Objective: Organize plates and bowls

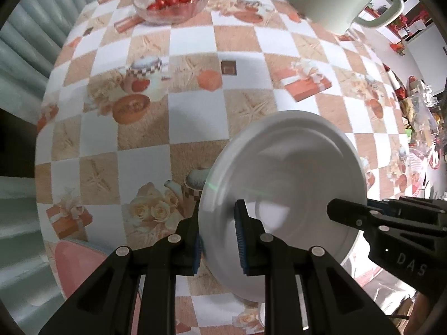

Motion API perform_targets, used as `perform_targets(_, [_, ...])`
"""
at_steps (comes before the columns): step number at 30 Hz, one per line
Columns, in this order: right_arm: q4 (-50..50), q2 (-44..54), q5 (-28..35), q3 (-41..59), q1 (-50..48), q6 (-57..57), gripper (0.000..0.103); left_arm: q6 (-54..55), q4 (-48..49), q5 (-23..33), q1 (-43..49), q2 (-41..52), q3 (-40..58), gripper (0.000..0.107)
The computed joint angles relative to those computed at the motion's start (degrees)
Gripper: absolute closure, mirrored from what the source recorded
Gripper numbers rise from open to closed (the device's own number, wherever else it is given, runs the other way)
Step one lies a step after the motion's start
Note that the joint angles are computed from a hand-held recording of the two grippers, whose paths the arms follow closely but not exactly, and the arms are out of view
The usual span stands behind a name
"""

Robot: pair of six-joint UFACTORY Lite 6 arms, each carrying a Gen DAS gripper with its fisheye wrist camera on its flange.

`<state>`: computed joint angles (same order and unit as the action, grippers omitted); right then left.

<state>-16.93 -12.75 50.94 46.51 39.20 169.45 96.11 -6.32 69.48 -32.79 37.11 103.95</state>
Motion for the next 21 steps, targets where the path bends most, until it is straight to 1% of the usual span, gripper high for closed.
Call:
perform_targets(1, [0.4,0.5,0.8,1.1,-0.3,-1.0,0.088,1.5,0.0,1.5,1.1,-2.1,-1.7,0.085])
perform_targets(2, [0.8,1.2,2.8,3.0,-0.2,-1.8,0.088,2.2,-0.7,1.4,1.8,-3.7,-2.8,0.085])
perform_targets(5, [1.5,3.5,7.8,8.6,0.8,-3.1,0.088,3.6,-1.6,4.6,3.0,-3.6,-0.2,0.085])
perform_targets(6, [1.7,4.5,9.4,10.7,1.4,-3.2,0.088,4.0,-1.8,5.4,3.1,-2.4,1.7,0.085])
perform_targets(8, [2.2,6.8,12.5,14.9,2.7,-3.0,0.088,6.5,-2.0,6.8,4.6,-3.3,1.9,0.084])
perform_targets(10, [2.9,9.7,15.4,19.7,3.9,-2.7,0.088,8.5,-2.2,6.2,5.1,-4.0,0.3,0.084])
perform_targets(12, [3.8,12.8,17.6,24.2,5.1,-2.3,0.088,11.5,-1.6,6.9,6.7,-5.1,-0.8,0.084])
perform_targets(17, [4.6,19.4,20.4,32.9,8.6,1.8,0.088,18.8,0.2,7.6,10.4,-7.9,-3.7,0.084])
perform_targets(21, [5.8,23.8,21.5,38.3,10.4,4.0,0.088,23.8,2.5,6.6,12.8,-9.5,-6.6,0.082])
